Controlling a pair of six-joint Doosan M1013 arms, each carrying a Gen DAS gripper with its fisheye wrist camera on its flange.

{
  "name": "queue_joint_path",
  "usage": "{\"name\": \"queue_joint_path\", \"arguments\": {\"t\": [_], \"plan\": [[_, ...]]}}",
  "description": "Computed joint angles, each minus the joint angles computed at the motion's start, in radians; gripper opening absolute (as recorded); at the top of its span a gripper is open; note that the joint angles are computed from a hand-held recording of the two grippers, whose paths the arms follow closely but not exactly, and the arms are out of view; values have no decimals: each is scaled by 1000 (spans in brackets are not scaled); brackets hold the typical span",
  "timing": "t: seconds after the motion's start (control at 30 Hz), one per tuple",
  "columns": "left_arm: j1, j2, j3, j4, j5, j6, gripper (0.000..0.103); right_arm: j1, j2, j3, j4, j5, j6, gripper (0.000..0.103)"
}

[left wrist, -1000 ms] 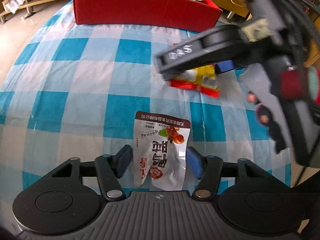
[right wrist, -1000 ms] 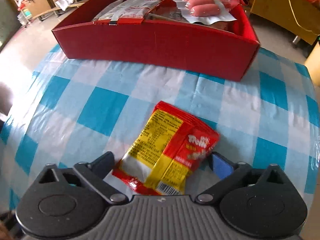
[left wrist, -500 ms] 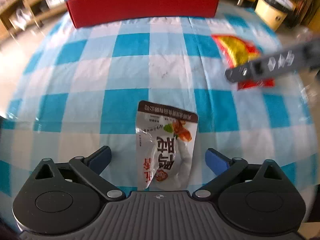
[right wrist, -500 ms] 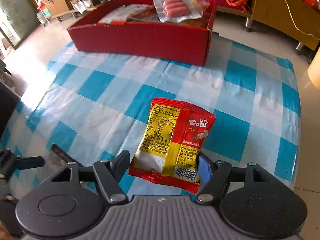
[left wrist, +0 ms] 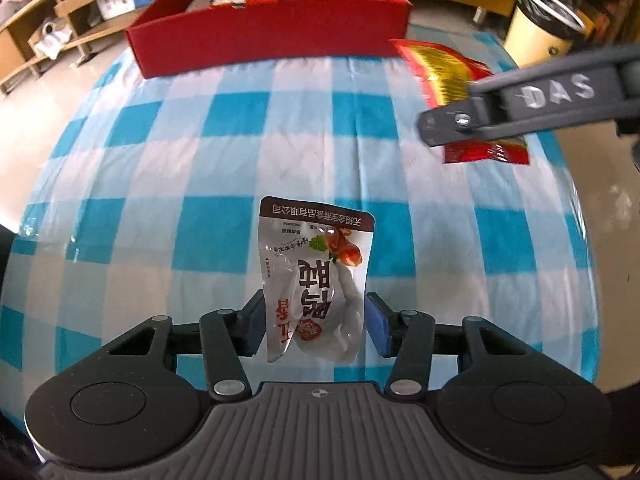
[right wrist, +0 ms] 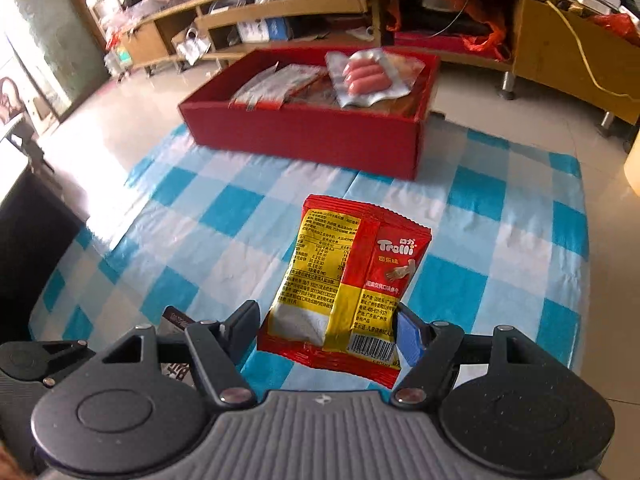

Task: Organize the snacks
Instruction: 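Carry the duck-neck pouch and Trolli bag over the red box with both tools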

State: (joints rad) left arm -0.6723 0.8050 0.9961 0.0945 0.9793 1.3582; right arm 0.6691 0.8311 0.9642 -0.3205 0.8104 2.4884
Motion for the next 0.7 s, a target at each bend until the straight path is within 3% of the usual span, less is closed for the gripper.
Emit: {"name": "queue_joint_path", "arguments": {"t": [0.1, 0.37, 0.7], "plan": [[11, -2, -12, -6, -49, -21, 59, -6, -5, 0, -33, -7, 46, 71], [27, 47, -121, 42, -72, -110, 59, -15, 20, -52, -58, 20, 56, 71], [27, 72, -188, 113, -126, -144, 59, -18, 39, -95, -101, 30, 55, 71]]}}
